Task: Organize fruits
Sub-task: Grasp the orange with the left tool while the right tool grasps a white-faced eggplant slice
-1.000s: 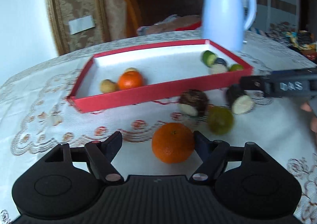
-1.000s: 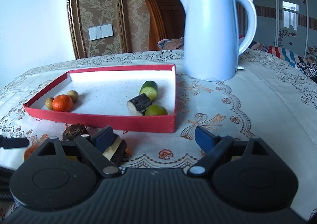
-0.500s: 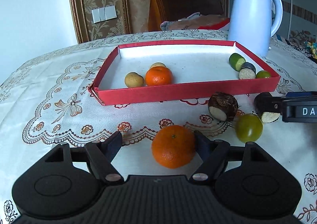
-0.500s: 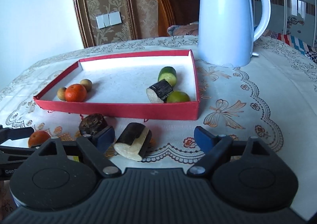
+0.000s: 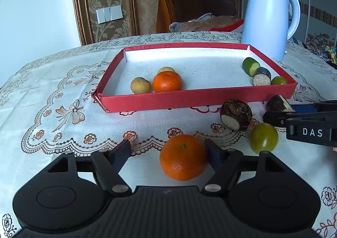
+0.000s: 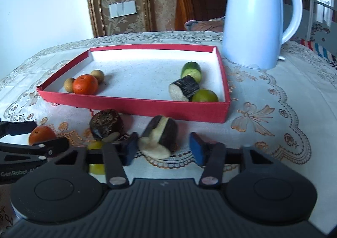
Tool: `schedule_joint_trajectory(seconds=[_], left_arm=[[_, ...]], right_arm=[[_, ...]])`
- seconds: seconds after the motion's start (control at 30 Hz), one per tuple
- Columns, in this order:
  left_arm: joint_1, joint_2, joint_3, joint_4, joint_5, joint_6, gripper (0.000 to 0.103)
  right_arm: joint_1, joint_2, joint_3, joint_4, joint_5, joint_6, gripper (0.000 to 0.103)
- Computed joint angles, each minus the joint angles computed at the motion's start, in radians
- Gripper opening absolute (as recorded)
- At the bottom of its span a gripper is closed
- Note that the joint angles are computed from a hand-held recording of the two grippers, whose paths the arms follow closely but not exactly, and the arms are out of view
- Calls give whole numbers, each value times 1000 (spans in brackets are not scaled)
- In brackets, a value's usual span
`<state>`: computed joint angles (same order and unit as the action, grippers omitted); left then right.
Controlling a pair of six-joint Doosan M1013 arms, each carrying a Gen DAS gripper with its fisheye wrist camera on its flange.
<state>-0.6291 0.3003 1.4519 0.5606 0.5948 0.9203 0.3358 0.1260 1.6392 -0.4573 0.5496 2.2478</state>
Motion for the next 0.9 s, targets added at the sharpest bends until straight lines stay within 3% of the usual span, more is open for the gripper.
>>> schedule_joint_trajectory(seconds=[0.1,0.27,0.57,0.9], left_arm=[[-4,-2,6,7,-15,17,64],[-12,-7,18,19,-41,62,43],[-20,-10,22,51,-40,47,41],[-19,-19,35,92,-59,-2,41]], right_arm=[[2,-1,3,0,-7,-9,35],[6,-1,3,-18,-4,3,34],[3,-6,10,-19,-21,12,34],[9,-25,38,-117,-69,108,32]])
